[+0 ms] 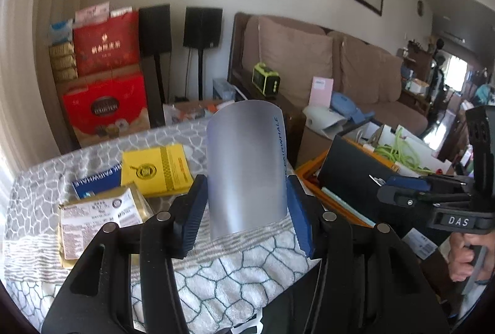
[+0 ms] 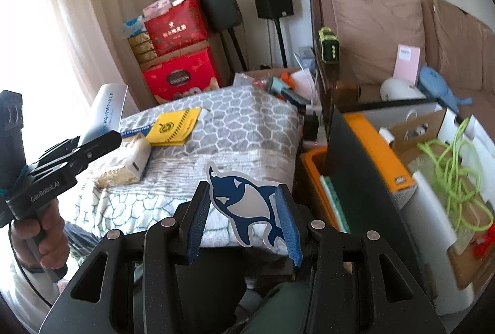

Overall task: Organize objects
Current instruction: 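Lift the translucent sheet off the bed with the left gripper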

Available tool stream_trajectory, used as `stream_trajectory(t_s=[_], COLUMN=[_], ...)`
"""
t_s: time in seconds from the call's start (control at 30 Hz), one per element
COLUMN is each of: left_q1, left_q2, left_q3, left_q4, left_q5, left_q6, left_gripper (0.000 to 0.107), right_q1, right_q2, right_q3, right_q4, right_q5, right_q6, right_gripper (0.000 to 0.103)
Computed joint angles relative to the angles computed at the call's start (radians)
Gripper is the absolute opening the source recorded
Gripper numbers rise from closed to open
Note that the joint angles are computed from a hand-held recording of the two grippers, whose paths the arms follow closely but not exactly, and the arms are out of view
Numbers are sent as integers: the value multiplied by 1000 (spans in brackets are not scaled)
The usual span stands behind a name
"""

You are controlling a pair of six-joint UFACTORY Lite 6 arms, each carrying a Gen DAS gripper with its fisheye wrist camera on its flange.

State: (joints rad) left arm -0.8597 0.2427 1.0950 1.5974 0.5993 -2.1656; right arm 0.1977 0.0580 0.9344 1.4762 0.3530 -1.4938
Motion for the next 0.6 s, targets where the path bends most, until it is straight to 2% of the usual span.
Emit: stream_trajectory(t_s=[0.07,0.17,0.3,0.43,0.53,0.6], left_q1=[-8,-6,-44,-68,-55,-58], left_q2=[-14,-48,-7,19,-19,-41], left_q3=[-6,-26,41,84,63,57], left_q4=[42,146,84,99,194,209], left_q5=[-12,-83,-25,-2,-86,-89], left_q6=[-22,-99,-19,-20,-127,-148], left_gripper=[48,49,49,50,50,51], right_q1=[-12,-29,-61,-123,-165,-188], right_q2=[1,-4,-26,-52,-64,-72], right_q3=[8,7,1,-7,-4,-3], right_q4=[-19,-37,-46,-58,-75,-81], right_q5=[9,24,41,74,103,118], right_q6=[12,22,16,19,32,33], right_gripper=[44,44,44,44,44,44])
